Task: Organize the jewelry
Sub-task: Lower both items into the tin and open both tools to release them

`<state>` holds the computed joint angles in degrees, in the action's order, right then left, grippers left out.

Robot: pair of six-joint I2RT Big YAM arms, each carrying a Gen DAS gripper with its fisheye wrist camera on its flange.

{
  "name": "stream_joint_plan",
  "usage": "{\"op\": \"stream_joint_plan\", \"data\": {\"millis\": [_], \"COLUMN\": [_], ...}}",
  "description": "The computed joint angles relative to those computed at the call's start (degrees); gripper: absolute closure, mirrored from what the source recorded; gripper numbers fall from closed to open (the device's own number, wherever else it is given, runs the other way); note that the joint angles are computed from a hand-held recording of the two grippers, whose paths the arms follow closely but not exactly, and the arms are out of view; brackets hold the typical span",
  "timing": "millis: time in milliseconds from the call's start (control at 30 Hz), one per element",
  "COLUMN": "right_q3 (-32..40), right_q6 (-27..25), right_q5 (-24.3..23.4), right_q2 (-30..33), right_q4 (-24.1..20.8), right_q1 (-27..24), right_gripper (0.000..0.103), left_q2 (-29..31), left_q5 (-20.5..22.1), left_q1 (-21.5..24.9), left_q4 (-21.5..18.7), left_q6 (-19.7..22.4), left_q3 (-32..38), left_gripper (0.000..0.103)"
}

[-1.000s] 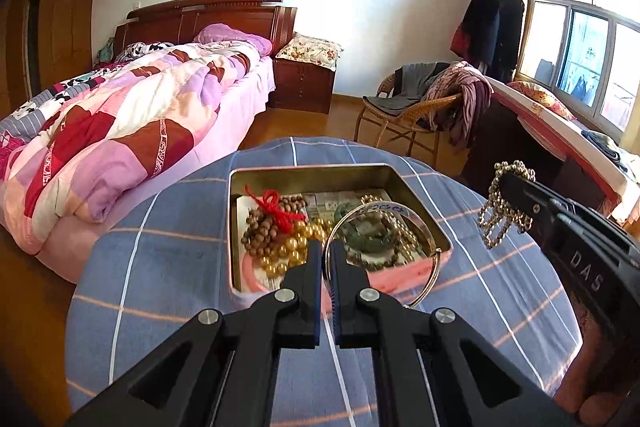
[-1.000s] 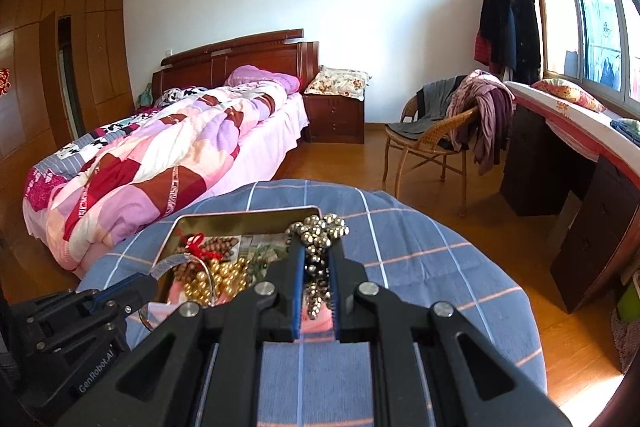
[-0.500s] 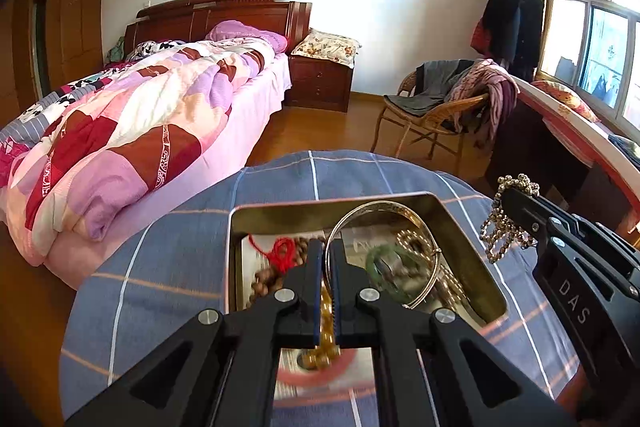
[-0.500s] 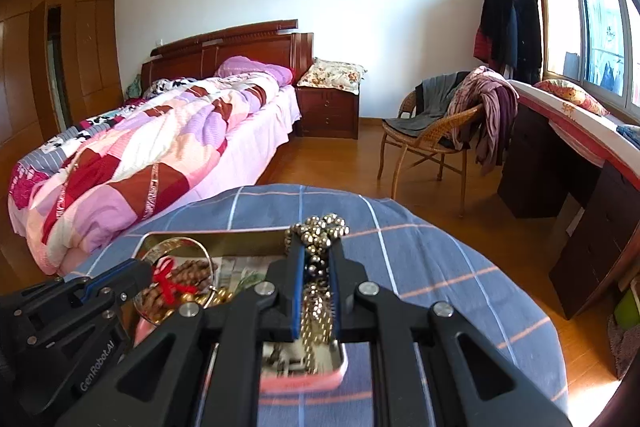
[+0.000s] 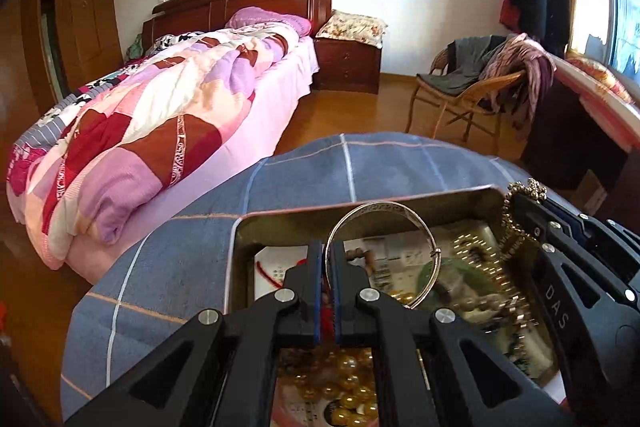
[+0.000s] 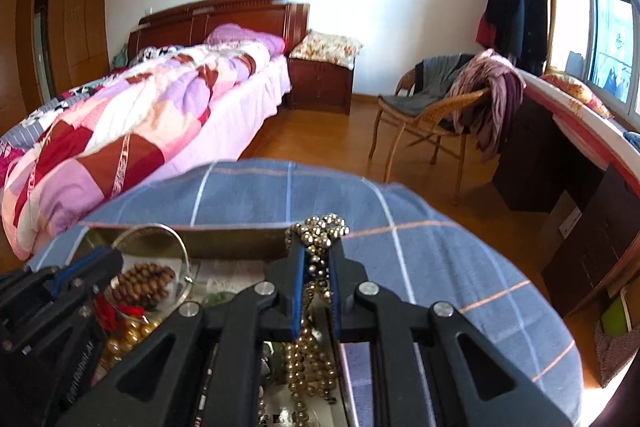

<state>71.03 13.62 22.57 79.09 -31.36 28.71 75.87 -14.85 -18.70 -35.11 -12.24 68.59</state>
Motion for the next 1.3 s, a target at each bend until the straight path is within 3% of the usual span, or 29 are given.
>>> {"op": "stream_joint_plan", "data": {"millis": [200,467,633,767,867,933,1000,1067,1133,1233,1300], "right_q3": [-0.16,-1.44,0.62,0.89,0.6,0.03,-1.34,-2.34,-3.43,-5.03,-5.68], "right_q6": [-2.92,-6.32,-2.77,-1.95,-1.74,-2.0,-2.16,-1.87,-2.49,-1.76,0.04], "right_q5": [3.44,1.88,-3.97,-8.16,-9.89,-12.09,-14.48,-15.46,-13.01,-11.4,-11.67], "right_q2": [0.72,-0.41,1.19,1.48,1.36,0.89,-0.18,-0.95,-1.86,-3.36,-4.24], "right_q4": [1.12,4.36,0.51,-0.71,-0.54,0.26,2.3,3.43,5.2,8.12,9.26], "right_q1": [0.81,1.69,-0.9,-1.91,-2.01,-2.21,-2.14,-1.56,-0.69,-0.48,-1.09], "right_gripper": [0.089,0.09,0.09,0.09,0.088,0.079,0.049,0.036,0.03,0.022,0.018], "left_q2": [0.5,0.96,1.51,1.86,1.99,2.13,2.3,2.33,2.44,2.27,1.43], "left_q5": [-1.92,-6.05,-8.44,-11.78,-11.76,-11.36,-11.19,-11.29,-11.09,-11.12,-9.45], "left_q1": [-0.45,-0.85,-1.06,-1.73,-1.55,-1.32,-1.19,-1.26,-1.22,-1.37,-1.55], "left_q4": [0.19,-0.13,-0.45,-0.11,-0.1,-0.65,-1.04,-1.13,-1.45,-1.13,0.36], "left_q6": [1.27,2.59,3.39,4.76,4.66,4.92,5.24,5.32,4.89,4.27,4.61], "left_q3": [-0.14,0.02,0.29,0.02,0.04,0.27,0.54,0.6,0.73,0.5,-0.29], "left_gripper": [0.1,0.1,0.1,0.1,0.1,0.1,0.1,0.099,0.095,0.074,0.047]}}
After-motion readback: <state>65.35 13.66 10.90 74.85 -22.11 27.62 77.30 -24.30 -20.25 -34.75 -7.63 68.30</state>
